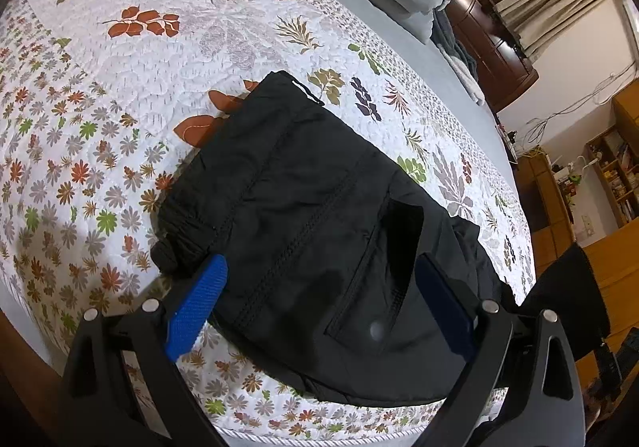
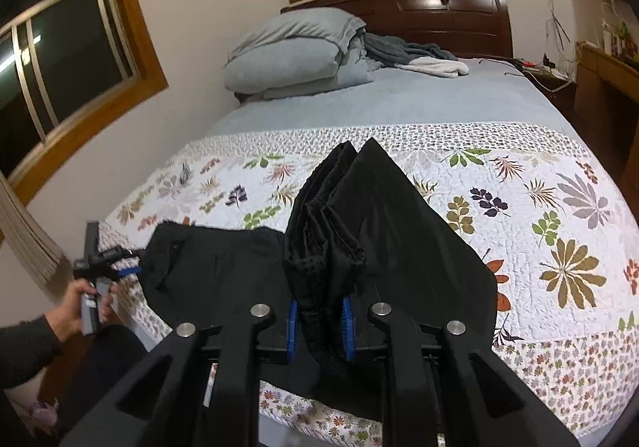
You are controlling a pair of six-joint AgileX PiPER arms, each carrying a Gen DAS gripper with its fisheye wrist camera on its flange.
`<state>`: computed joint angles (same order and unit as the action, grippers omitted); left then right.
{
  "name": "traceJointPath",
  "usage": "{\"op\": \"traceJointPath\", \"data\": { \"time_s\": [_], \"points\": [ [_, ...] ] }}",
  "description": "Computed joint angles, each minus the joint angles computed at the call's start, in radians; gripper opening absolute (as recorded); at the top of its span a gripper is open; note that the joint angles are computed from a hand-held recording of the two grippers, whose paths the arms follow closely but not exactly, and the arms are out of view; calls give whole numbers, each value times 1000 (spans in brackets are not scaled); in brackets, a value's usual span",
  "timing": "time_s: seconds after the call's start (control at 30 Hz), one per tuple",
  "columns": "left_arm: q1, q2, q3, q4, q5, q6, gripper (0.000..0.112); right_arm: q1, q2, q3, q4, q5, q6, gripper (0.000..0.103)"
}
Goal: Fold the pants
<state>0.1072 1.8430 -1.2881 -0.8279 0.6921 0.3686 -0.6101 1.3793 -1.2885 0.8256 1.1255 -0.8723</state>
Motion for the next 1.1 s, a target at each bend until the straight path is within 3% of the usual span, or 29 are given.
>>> {"op": "traceJointPath", "data": {
  "time_s": [0.37,0.5,0.7,0.8,1.1],
  "points": [
    [2,0,6,-20,2,23,95,281,-46,120,-251,-231,157,17],
    [3,0,11,-33,2,49,95,438,-52,162,-467,-337,313,17],
    [2,-2,10,-20,6,42,95,622,-25,208,-742,-427,571,17],
    [-2,2,-3,2,11,16,95,733,-9,258,-954,-481,765,17],
    [1,18,-20,18,22,22,95,937,63,365,-1403,-528,1152,17]
  ]
}}
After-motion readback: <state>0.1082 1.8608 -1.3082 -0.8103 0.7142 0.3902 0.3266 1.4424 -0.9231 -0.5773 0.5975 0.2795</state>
